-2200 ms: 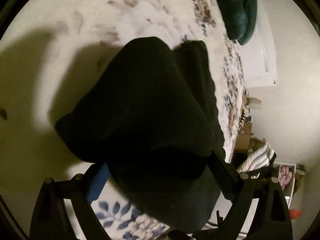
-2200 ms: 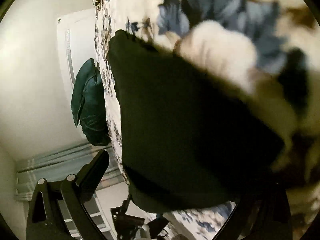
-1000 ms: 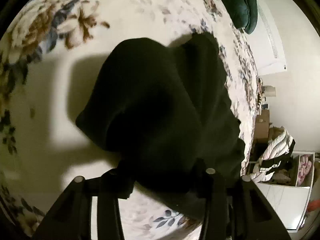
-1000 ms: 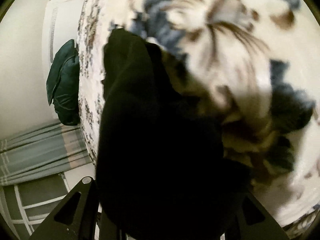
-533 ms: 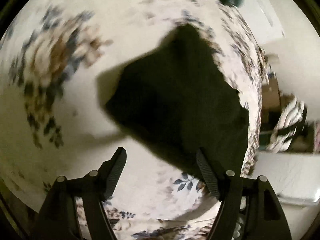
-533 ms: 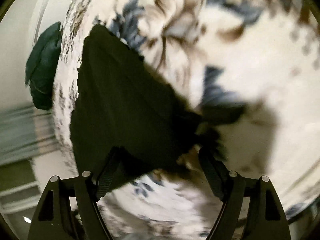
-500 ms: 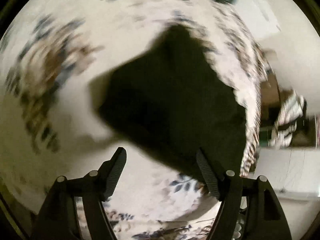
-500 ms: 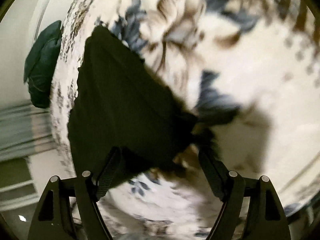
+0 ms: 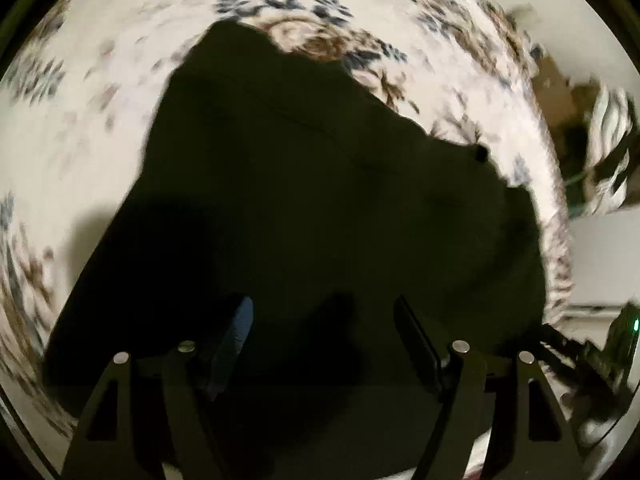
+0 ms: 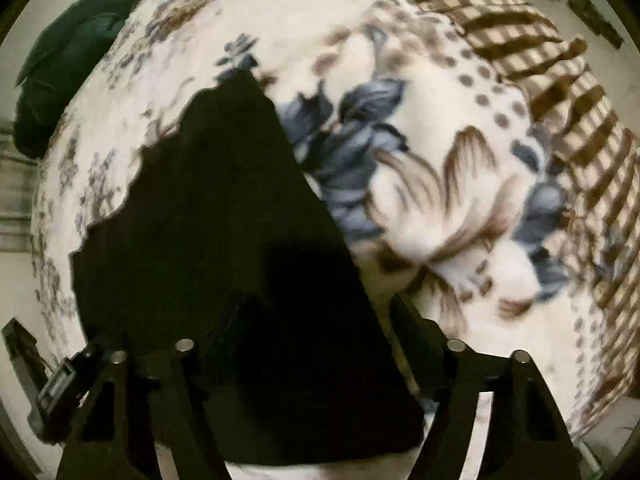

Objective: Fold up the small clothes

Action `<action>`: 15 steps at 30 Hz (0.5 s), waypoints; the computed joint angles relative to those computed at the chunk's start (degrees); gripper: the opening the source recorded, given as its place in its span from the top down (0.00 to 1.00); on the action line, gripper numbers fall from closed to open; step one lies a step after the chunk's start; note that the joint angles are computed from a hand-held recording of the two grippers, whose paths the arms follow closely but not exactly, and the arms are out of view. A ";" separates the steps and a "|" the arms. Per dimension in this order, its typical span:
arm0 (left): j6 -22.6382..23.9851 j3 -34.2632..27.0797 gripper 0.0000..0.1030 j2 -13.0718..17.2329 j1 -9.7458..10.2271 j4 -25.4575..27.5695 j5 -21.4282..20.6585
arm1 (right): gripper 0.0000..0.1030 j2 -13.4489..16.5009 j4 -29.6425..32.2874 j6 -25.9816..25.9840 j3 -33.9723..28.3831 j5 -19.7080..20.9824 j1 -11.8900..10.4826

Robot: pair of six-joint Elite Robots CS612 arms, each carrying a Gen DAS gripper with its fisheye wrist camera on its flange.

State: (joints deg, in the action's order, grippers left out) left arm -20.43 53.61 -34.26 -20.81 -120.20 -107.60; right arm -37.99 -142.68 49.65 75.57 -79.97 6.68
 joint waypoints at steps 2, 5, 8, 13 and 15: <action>-0.43 3.15 0.31 -2.25 0.09 -2.74 -0.19 | 0.27 -1.82 -1.70 -2.38 1.14 -3.17 1.05; -0.98 7.14 0.31 -4.71 -0.22 -5.46 -0.46 | 0.47 -3.73 -8.27 -2.10 4.04 -3.09 2.51; 1.86 9.74 0.31 -5.67 -1.15 -6.11 3.28 | 0.74 -1.74 -8.54 -2.58 2.92 2.64 3.52; 5.76 11.28 0.31 -5.67 -1.38 -7.04 4.46 | 0.85 1.77 0.09 -5.65 -0.11 1.62 5.24; 5.70 12.82 0.31 -5.89 -0.89 -9.39 2.46 | 0.91 2.08 -0.26 -4.68 0.73 2.42 5.13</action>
